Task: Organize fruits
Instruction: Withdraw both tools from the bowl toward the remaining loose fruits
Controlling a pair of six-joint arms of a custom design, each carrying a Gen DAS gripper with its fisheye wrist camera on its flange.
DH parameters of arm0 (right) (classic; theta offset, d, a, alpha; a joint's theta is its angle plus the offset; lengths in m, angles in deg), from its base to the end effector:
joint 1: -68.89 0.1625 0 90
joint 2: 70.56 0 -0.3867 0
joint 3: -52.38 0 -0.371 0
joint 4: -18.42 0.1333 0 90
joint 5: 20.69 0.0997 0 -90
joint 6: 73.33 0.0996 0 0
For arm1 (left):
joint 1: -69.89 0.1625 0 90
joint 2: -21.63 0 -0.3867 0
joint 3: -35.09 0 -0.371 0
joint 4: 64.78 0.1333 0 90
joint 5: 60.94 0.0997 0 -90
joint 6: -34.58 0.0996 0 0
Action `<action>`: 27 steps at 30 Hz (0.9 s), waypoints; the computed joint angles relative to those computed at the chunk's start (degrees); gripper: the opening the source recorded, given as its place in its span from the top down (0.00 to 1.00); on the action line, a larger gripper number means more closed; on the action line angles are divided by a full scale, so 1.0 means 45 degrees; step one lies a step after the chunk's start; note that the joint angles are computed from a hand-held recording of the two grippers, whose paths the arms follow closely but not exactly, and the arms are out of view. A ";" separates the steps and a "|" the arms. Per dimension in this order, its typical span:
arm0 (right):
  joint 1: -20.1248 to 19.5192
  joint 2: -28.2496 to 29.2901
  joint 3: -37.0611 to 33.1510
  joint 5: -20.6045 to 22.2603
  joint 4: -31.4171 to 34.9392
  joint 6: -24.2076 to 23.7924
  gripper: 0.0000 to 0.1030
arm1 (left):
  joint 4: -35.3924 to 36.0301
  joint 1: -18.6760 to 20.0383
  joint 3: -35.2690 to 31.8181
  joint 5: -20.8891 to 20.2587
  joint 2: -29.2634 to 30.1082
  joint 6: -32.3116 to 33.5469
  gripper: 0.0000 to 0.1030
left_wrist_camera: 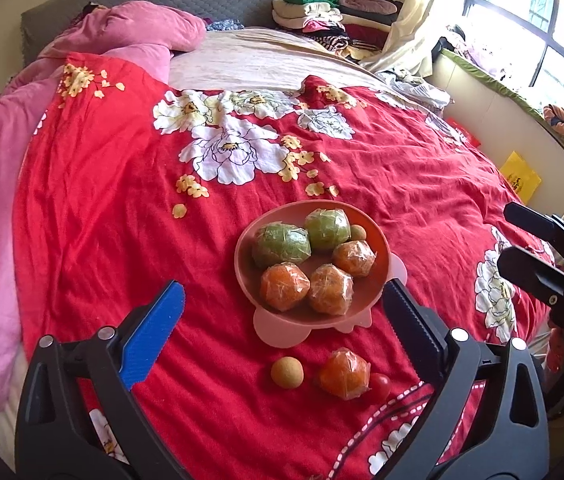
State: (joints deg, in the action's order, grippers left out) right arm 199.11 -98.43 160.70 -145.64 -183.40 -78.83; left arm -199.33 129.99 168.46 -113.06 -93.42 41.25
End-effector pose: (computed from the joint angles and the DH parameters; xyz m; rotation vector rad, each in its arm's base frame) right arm 0.4011 -0.3562 -0.0404 0.7886 -2.4549 0.9296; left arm 0.0127 -0.3680 0.3698 0.5915 2.4238 -0.7394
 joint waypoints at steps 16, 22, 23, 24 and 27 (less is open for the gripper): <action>0.0505 -0.0050 0.0632 -0.0096 0.0193 0.0390 0.05 | 0.1215 -0.0589 0.0510 0.0510 -0.1273 -0.0579 0.10; 0.0675 -0.0018 0.0932 -0.0138 0.0153 0.0653 0.05 | 0.1696 -0.0660 0.0657 0.0694 -0.1621 -0.0760 0.10; 0.0700 -0.0007 0.0987 -0.0149 0.0112 0.0702 0.05 | 0.1788 -0.0669 0.0689 0.0744 -0.1684 -0.0782 0.10; 0.0712 -0.0003 0.1030 -0.0152 0.0079 0.0729 0.05 | 0.1882 -0.0678 0.0717 0.0785 -0.1747 -0.0826 0.10; 0.0739 0.0018 0.1115 -0.0124 0.0081 0.0836 0.05 | 0.2037 -0.0615 0.0838 0.0754 -0.1942 -0.0873 0.10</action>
